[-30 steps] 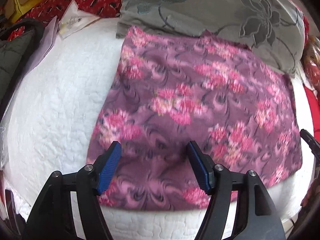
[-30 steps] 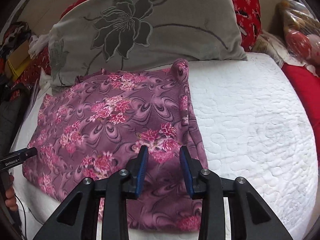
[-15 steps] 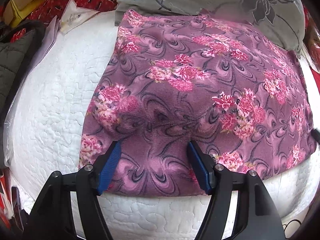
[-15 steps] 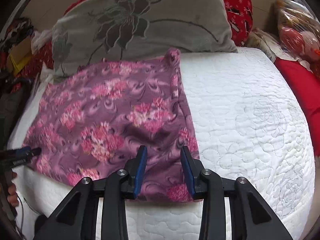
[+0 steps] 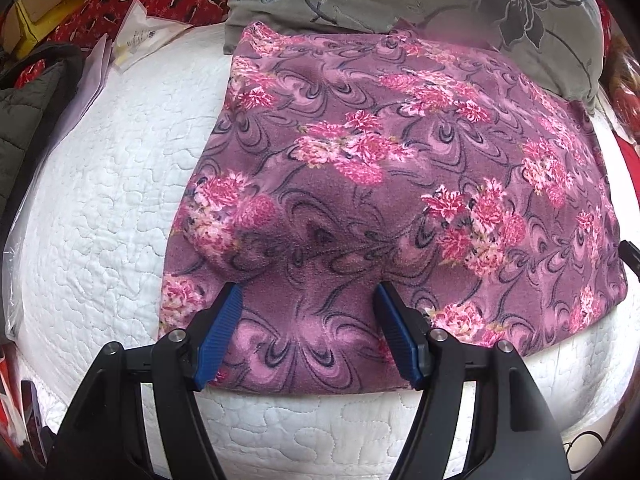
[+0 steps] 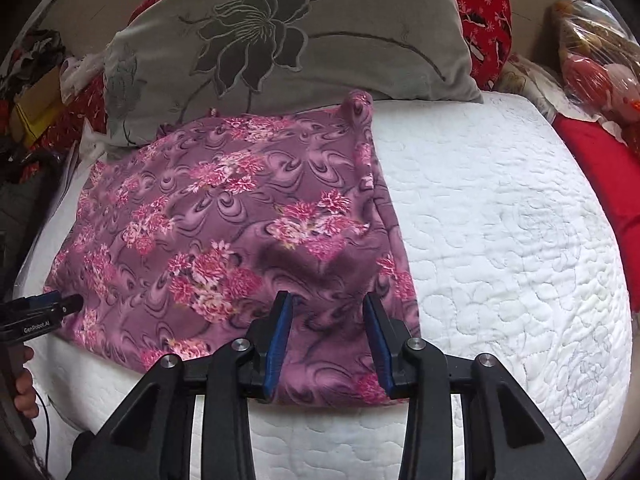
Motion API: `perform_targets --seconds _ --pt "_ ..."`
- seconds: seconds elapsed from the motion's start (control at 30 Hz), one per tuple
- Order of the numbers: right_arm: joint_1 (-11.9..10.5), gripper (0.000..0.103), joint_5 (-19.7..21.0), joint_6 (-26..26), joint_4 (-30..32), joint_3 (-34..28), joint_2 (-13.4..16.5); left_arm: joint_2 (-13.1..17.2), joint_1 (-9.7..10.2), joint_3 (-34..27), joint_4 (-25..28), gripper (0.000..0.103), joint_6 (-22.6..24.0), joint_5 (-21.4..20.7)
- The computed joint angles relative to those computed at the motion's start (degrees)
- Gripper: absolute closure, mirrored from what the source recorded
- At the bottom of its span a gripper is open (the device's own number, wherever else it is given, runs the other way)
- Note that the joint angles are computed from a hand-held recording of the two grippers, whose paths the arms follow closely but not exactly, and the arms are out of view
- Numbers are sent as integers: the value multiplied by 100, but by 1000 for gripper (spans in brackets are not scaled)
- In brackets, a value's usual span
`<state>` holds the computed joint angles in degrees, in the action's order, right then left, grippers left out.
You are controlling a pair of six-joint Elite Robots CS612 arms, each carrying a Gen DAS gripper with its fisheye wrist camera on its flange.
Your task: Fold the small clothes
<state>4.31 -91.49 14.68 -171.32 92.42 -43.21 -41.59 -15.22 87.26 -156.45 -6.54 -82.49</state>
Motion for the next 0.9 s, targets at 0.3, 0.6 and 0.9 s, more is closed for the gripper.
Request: perform_targets --seconds 0.3,0.6,0.9 --pt "-5 65 161 166 70 -231 172 72 105 -284 91 35 -57 -323" --pt "-26 64 231 224 141 -393 325 323 308 -898 424 35 -383 -741" --pt "-329 62 314 1249 391 -1216 656 880 464 -2102 1281 35 -581 -781"
